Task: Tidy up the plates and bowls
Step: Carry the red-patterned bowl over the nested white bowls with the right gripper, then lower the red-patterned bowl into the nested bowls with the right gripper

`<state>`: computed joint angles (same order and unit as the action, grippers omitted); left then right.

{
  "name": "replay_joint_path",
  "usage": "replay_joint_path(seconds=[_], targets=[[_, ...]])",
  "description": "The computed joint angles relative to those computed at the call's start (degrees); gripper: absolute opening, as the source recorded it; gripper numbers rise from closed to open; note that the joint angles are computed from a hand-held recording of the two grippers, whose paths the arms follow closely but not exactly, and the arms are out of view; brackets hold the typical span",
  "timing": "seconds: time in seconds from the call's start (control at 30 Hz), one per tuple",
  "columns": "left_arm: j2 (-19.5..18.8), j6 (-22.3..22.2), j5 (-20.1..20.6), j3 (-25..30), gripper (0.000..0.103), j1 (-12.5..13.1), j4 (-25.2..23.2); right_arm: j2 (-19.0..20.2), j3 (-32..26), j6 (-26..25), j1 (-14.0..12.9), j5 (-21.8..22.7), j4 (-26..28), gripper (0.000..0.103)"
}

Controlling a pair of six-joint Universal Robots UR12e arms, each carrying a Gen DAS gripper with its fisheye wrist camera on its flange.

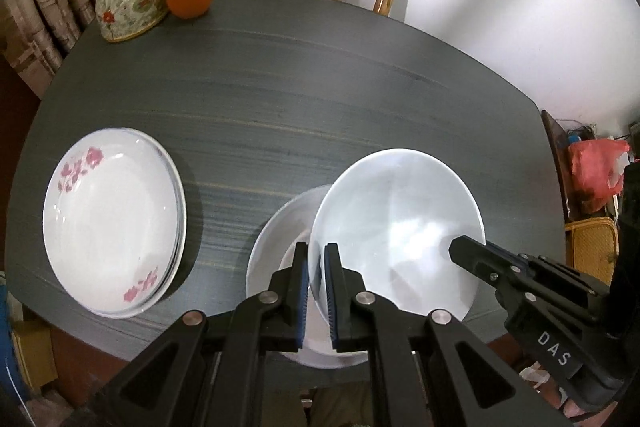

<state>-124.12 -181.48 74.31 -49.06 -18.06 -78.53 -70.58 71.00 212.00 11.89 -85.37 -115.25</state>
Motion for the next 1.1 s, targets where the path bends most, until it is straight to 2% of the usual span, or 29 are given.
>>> replay_joint_path(seconds=[0.27,0.53,1.1], targets=[[2.1,0.4,0.6,-4.3,0.007,0.2,1.1,-0.9,2.0,1.4,0.8,0.3,-0.7,0.008],[2.6,0.5,1.9,-6.4,0.007,0.0,0.9,-0.8,3.0,2.1,1.2,1.1,-0.3,0.008],[2.4,0.5,3.4,-7.0,0.007,-0.4,2.1,-0.2,3.4,2.4,1.4,1.7,0.3,0.009]])
